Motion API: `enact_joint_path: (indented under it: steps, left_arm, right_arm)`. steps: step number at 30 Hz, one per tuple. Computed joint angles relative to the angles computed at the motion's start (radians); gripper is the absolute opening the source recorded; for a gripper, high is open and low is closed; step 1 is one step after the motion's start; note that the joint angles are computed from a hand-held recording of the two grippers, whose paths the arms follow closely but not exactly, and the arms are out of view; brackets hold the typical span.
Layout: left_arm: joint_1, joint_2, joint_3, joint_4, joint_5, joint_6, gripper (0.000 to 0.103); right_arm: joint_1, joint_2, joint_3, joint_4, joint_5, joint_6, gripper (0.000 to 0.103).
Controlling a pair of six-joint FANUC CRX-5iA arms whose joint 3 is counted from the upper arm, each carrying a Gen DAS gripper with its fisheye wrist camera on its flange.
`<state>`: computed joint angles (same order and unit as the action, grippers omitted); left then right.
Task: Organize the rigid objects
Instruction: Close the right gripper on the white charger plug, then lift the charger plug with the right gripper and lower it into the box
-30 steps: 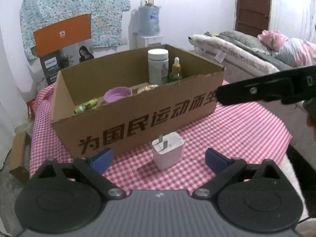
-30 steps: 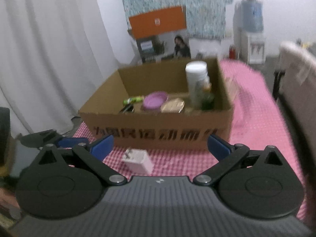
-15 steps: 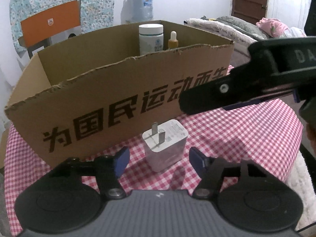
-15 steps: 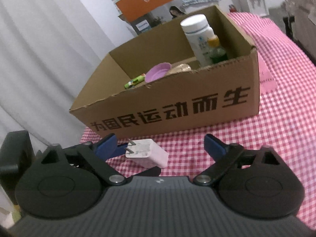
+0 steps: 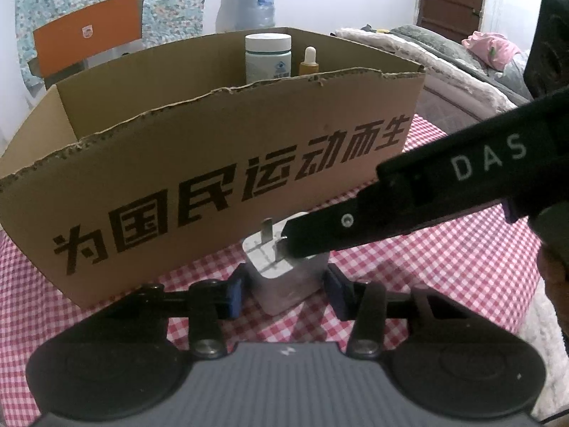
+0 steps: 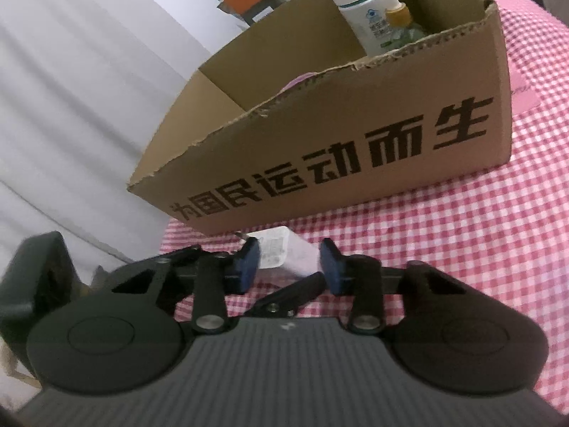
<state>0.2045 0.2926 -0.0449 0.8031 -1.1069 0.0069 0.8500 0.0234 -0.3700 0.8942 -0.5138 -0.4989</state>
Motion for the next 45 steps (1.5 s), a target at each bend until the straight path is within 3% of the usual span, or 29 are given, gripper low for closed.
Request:
enact_joint_path:
  steps: [3,10,17,25,28,33,35,36,38,42,45]
  left_arm:
    - [-0.001,-0.001,0.002,-0.004,-0.002,0.011,0.047]
    - [0.009,-0.016,0.001,-0.001,-0.026,0.026,0.047]
    - [0.029,-0.084,-0.029,0.081,-0.041,-0.004,0.047]
    - [-0.020,-0.091,0.050,0.170,-0.038,0.034,0.047]
    - [-0.058,-0.050,0.132,0.153,-0.050,0.102,0.046]
    - [-0.120,0.079,0.332,0.065,-0.131,0.293,0.043]
    - [-0.137,0.113,0.373,0.043,-0.141,0.326,0.038]
    - [-0.146,0.136,0.402,0.029,-0.151,0.346,0.028]
    - [-0.162,0.181,0.465,-0.003,-0.183,0.397,0.028]
    - [-0.183,0.228,0.512,-0.035,-0.177,0.442,0.018]
    - [-0.183,0.254,0.544,-0.038,-0.198,0.469,0.018]
  right_arm:
    - [-0.008,-0.006,-0.016,0.025,0.030,-0.036,0.026]
    - [0.009,-0.021,-0.020,0.040,0.010,-0.046,0.026]
    - [0.046,-0.067,-0.014,0.126,-0.058,-0.046,0.026]
    - [0.032,-0.115,0.041,0.185,-0.116,0.097,0.027]
    - [0.000,-0.124,0.077,0.126,-0.114,0.207,0.028]
    - [-0.054,-0.106,0.179,-0.088,-0.164,0.453,0.028]
    - [-0.084,-0.093,0.217,-0.190,-0.181,0.547,0.028]
    - [-0.103,-0.084,0.241,-0.254,-0.191,0.596,0.027]
    - [-0.130,-0.068,0.273,-0.354,-0.203,0.673,0.026]
    - [-0.158,-0.037,0.304,-0.409,-0.228,0.740,0.026]
    - [-0.171,-0.027,0.312,-0.430,-0.228,0.771,0.026]
